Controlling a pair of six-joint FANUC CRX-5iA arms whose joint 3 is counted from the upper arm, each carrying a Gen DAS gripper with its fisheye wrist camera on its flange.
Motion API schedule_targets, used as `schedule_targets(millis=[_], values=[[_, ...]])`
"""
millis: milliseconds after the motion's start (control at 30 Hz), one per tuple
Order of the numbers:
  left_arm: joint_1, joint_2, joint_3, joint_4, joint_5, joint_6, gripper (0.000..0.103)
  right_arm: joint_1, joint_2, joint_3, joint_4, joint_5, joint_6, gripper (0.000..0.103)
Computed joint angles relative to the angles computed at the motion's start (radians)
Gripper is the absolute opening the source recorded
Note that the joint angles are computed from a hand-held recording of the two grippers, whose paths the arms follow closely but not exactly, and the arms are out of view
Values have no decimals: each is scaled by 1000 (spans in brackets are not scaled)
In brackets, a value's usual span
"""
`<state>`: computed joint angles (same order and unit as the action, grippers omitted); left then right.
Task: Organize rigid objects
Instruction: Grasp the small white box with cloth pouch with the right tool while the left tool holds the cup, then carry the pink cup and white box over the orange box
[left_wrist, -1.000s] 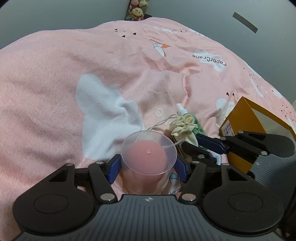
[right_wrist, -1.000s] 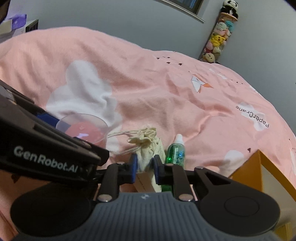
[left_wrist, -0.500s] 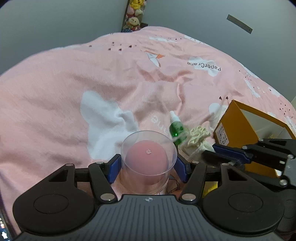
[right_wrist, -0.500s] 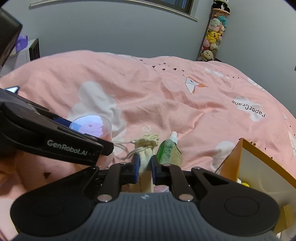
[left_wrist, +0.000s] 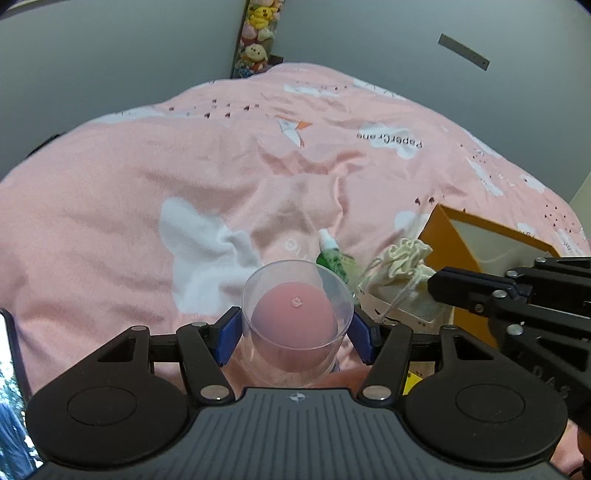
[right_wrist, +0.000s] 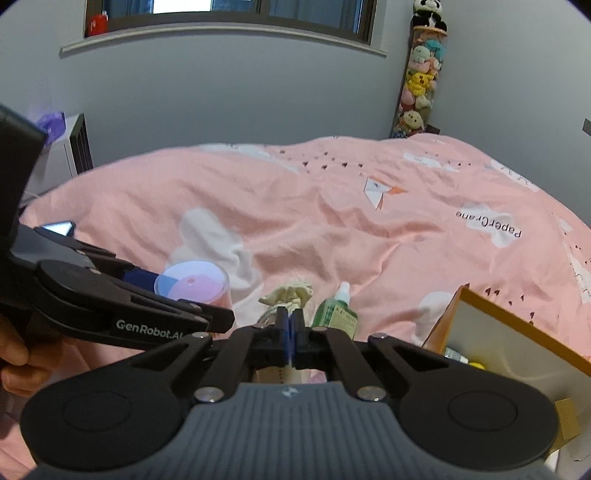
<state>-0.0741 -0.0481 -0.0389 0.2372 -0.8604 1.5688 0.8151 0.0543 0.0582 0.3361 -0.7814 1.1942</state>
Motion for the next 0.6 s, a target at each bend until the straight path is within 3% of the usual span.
schedule_targets(millis=[300,600], values=[[-6,-13,22,41,16,-36,70,1,-53,-9,49,-3,-21,0],[-70,17,67,113,72,-119,70,-29,-107,-29,143,3,-74,0]])
